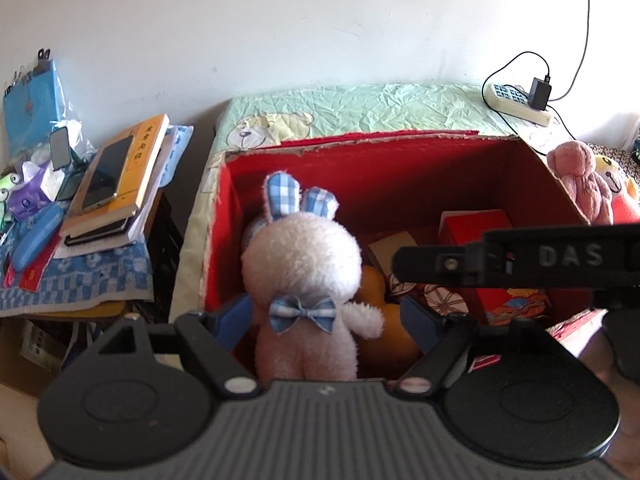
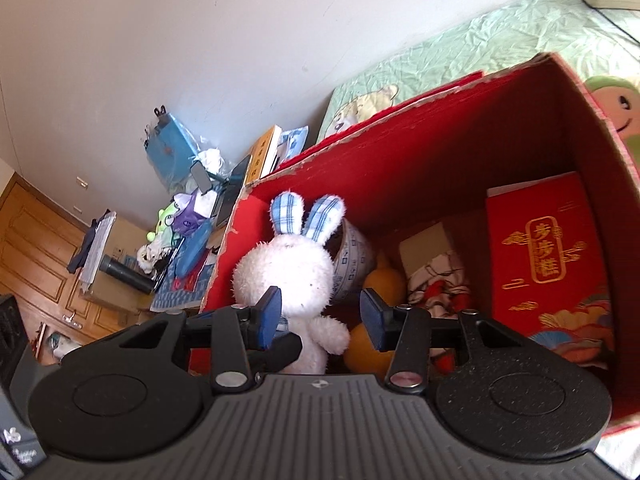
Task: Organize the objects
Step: 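Lower the white bunny into the red box and open the right gripper, then withdraw the right gripper from the box toward the yellow tiger plush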
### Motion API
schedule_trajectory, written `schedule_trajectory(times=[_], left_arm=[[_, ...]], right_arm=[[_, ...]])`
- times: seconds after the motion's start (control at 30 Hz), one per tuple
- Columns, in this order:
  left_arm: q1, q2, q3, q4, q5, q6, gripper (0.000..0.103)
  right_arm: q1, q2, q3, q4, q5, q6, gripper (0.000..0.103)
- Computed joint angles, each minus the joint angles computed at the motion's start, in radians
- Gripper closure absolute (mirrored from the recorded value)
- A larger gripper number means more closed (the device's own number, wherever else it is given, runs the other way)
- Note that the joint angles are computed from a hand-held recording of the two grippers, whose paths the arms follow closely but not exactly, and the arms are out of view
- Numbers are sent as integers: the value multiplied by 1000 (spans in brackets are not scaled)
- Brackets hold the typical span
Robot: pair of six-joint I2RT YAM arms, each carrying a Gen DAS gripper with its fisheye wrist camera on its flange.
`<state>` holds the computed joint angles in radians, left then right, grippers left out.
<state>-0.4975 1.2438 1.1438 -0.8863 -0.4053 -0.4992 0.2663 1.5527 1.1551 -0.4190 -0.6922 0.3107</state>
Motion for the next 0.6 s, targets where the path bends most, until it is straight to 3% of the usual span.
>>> schedule_trajectory(times=[0.3,0.6], left_arm=[[-70,108,98,-67,-44,-58,21],[-163,210,217,-161,-124,-185,16]], right_arm=[[-53,-131,-69,-3,55,-49,55],[-141,-131,-42,-72,-22,-137,55]])
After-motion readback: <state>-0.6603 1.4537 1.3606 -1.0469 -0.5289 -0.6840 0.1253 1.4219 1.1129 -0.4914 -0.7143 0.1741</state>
